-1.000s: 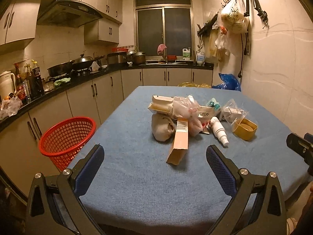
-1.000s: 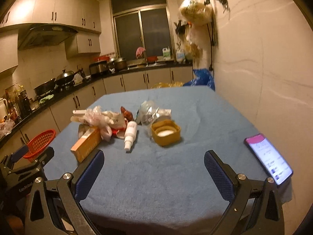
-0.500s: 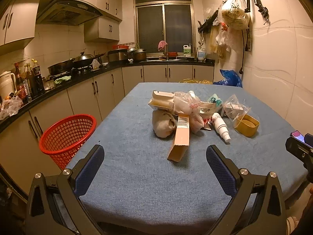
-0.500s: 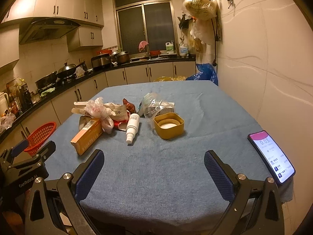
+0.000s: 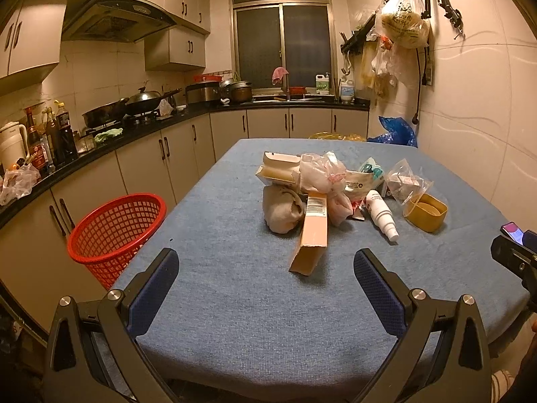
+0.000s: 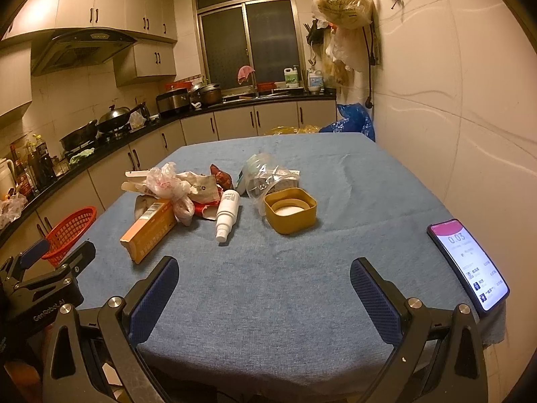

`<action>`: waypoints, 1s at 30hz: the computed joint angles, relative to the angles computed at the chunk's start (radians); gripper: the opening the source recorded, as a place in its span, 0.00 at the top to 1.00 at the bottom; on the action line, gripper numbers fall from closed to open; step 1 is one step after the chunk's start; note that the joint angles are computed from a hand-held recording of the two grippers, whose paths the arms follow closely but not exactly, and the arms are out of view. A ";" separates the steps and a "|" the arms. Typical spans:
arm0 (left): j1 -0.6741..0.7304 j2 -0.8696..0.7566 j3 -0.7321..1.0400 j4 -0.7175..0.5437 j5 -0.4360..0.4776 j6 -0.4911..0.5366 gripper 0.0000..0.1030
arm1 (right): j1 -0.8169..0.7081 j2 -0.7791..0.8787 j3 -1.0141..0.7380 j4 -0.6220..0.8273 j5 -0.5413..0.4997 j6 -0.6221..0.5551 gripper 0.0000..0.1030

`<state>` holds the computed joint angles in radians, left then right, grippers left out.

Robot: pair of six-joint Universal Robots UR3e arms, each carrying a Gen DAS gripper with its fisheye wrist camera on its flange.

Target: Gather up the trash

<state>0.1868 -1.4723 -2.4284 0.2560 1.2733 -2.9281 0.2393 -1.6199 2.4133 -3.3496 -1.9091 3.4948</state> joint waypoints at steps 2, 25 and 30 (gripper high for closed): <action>0.000 -0.002 0.003 -0.003 -0.001 0.001 0.00 | -0.002 0.001 -0.001 0.003 0.001 0.001 0.00; 0.061 -0.063 0.226 -0.304 -0.093 0.033 0.00 | -0.272 -0.140 -0.044 0.196 0.287 -0.133 0.00; 0.014 -0.144 0.409 -0.505 -0.114 0.055 0.11 | -0.451 -0.127 -0.118 0.352 0.504 -0.179 0.15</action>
